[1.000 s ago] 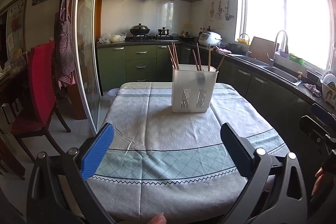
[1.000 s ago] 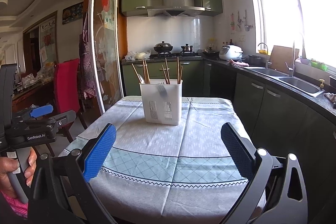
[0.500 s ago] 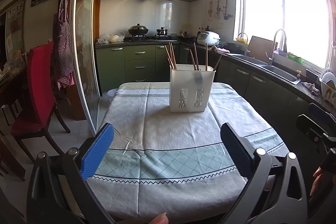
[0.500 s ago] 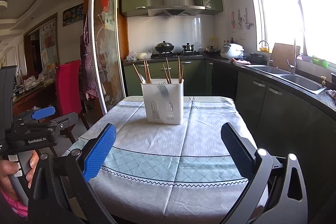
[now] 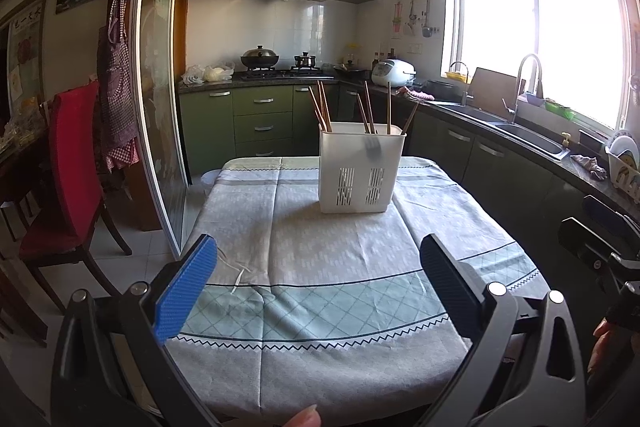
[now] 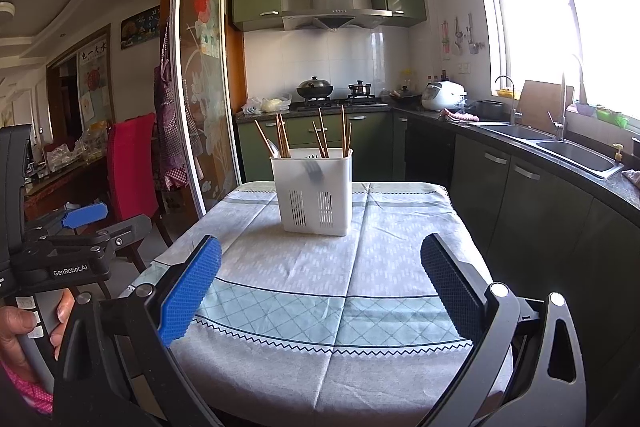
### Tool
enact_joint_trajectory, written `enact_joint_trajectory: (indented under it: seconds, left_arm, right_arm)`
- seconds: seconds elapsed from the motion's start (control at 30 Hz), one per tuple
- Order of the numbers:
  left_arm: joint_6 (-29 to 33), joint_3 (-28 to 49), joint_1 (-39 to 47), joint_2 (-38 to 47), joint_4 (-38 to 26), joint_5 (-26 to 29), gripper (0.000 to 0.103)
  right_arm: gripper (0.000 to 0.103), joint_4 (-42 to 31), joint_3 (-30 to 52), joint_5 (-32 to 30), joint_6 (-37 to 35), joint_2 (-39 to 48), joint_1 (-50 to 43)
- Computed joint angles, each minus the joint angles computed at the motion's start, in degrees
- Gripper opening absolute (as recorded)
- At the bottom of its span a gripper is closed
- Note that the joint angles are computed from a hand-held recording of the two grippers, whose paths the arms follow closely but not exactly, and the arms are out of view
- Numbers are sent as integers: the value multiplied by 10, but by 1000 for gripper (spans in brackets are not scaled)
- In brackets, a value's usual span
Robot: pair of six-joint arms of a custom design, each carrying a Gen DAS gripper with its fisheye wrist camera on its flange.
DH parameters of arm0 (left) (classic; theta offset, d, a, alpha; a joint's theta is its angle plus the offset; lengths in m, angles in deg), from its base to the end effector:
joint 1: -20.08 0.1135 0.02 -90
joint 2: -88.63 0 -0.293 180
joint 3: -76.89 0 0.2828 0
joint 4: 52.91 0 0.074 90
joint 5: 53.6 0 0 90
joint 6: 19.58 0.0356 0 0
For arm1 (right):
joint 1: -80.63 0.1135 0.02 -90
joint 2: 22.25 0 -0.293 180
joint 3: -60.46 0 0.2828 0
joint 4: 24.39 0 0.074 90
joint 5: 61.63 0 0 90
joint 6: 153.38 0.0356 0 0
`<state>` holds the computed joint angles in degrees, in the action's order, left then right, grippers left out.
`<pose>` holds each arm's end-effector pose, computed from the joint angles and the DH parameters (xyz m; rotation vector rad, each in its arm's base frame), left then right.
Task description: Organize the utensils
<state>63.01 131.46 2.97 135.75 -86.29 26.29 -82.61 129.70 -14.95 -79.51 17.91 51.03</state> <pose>0.1921 -0.0526 0.3172 0.0592 2.0162 -0.0935 0.1255 -0.0432 0.3913 -0.2163 1.9296 0.2604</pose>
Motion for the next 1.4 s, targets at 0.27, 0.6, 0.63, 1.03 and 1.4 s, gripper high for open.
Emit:
enact_joint_trajectory:
  seconds: [0.27, 0.6, 0.63, 1.03, 1.4]
  left_arm:
    - [-3, 0, 22, 0, 1, 59, 96]
    - [4, -1, 5, 3, 4, 38, 96]
    - [5, -1, 2, 4, 4, 35, 96]
    - [15, -5, 3, 2, 7, 37, 96]
    - [19, -10, -1, -4, 13, 37, 96]
  right_arm:
    - [98, 0, -3, 9, 2, -1, 12]
    - [98, 3, -6, 20, 4, 3, 27]
    - [98, 4, -7, 21, 5, 4, 28]
    - [98, 7, -11, 25, 5, 5, 34]
    - [98, 11, -15, 28, 6, 5, 37]
